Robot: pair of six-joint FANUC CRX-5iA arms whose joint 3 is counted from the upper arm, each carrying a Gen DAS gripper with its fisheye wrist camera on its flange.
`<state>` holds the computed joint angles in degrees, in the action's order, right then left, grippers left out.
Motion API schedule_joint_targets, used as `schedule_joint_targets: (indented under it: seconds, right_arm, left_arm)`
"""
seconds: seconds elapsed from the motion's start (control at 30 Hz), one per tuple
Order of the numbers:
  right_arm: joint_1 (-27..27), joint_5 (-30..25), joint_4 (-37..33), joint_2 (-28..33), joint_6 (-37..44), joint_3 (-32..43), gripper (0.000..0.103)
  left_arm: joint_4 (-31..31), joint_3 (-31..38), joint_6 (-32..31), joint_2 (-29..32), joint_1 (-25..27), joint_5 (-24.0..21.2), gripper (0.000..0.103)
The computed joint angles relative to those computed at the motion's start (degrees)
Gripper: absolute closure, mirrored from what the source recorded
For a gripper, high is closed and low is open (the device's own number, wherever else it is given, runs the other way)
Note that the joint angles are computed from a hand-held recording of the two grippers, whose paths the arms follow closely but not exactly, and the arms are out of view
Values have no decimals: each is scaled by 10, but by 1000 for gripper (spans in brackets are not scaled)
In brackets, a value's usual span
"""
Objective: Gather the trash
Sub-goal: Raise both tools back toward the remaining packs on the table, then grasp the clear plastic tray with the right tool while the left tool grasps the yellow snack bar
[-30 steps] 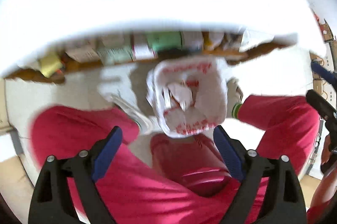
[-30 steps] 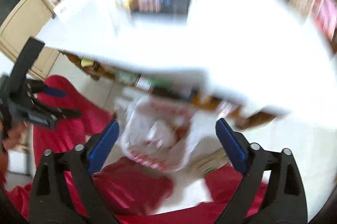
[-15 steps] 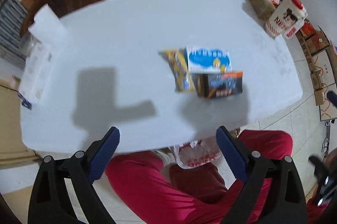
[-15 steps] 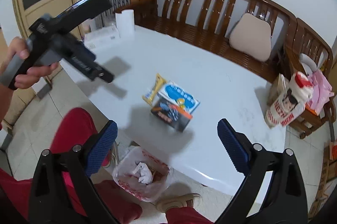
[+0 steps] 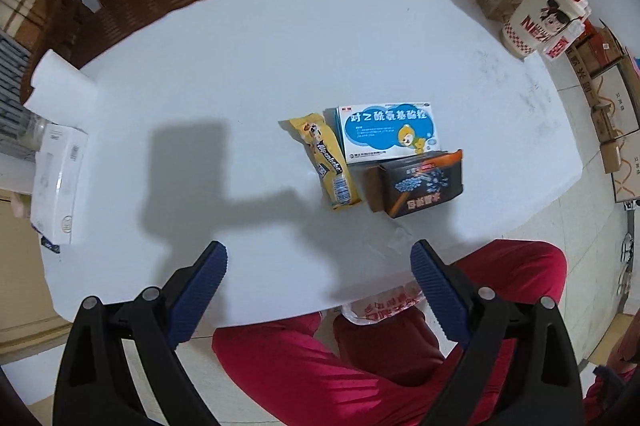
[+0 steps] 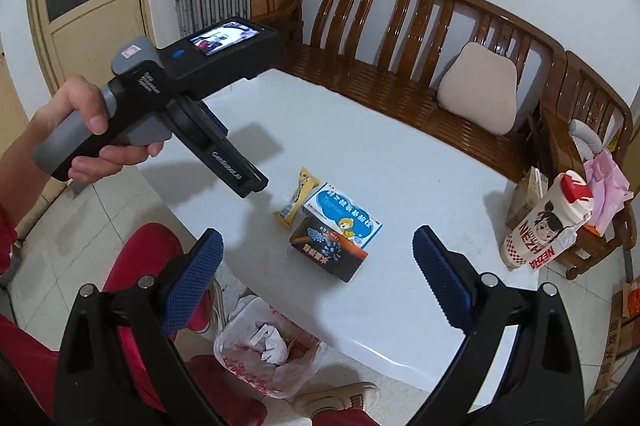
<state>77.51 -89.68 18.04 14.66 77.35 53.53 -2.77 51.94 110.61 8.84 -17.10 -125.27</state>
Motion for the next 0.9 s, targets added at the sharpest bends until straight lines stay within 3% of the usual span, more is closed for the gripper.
schedule_joint_targets:
  seconds: [0.2,0.5,0.63,0.77,0.9]
  right_arm:
    - [-11,24,-37,-9,-13,-51,10]
    - [-32,58,-112,-19,-28,-133,10]
    - [-49,81,-155,-21,-42,-159,21]
    - [-67,90,-193,-15,-53,-167,22]
    - [-73,99,-210,-8,-52,-174,31]
  left_arm:
    - [34,-95,-1,-23,25,49,12]
    - [53,-171,-11,-36,45,102,12]
    - [53,-188,-17,-34,48,115,13]
    - [53,-205,-18,-34,48,129,14]
    - [55,-219,-21,-33,50,135,22]
